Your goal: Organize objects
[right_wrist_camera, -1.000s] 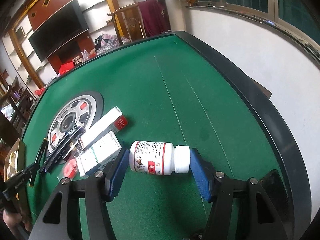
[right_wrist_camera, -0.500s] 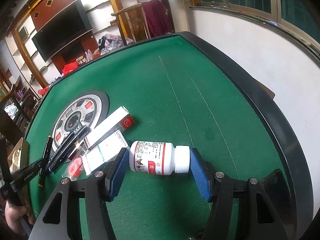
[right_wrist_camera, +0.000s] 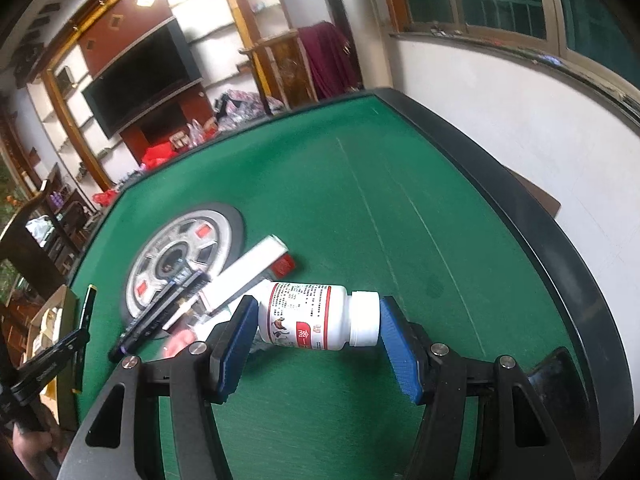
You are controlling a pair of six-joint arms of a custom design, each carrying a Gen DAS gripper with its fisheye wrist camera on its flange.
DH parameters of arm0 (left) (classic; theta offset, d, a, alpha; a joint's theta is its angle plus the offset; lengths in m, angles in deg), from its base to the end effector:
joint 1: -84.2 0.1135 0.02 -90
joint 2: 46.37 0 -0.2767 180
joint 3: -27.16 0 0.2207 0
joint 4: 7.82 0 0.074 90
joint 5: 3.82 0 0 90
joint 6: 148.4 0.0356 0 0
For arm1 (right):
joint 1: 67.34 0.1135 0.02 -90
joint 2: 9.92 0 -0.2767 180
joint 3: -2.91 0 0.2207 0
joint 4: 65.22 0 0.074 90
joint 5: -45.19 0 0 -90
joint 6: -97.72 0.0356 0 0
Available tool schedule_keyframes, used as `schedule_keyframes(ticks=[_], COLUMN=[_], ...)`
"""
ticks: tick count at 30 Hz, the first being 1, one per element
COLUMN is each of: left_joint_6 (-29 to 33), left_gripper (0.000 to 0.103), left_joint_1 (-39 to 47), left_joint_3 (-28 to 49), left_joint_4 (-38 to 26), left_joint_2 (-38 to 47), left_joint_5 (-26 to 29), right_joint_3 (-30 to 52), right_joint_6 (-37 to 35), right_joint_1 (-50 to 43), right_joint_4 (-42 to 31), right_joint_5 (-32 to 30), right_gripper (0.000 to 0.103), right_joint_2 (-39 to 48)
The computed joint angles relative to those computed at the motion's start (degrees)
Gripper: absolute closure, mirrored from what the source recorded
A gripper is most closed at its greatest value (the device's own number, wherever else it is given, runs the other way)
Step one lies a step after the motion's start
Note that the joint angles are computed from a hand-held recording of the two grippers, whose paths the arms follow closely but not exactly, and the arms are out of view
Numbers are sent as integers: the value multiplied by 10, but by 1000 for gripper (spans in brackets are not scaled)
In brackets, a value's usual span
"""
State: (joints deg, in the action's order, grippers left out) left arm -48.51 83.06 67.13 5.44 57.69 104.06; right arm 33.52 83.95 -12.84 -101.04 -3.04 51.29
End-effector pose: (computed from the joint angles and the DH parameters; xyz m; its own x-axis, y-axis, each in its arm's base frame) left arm 0.2515 -0.0159 0.0998 -0.7270 0.1780 -0.6631 0.3428 0.9309 -0.1260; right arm 0.0872 0.0814 0.1515 -0.5661 0.4538 -0.6882 0.4092 0.8794 0.2432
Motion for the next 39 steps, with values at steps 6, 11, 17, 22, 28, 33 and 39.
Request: schedule_keyframes(ticks=[6,11,17,22,28,33,39], left_joint_6=[52,152,279,317,318,302,297], left_gripper=[89,89,89,89,89,89,89], left_joint_1=[120,270,447,539,586,583,576], left_joint_3=[-32,-15,61,146,223,263,293], left_joint_4=[-96,-228,-360,-406,-409,-396,-397], left_joint_2=[-134,-205,-165,-67,27,83,129], left_joint_5=[124,230,304,313,293,263,243], right_joint_3=[22,75,221,404,662,848,1000], right_joint_6=[1,-37,-160,-245,-290,-307,-320], right_joint_1=[59,106,111,105,97,92,86], right_joint_4=[44,129,228,227,125,34,-53], right_joint_5=[22,7,-81,-192,-272,-299,-314], right_gripper=[37,37,36,36,36,36,36], right_joint_2=[37,120,291,442,608,717,802])
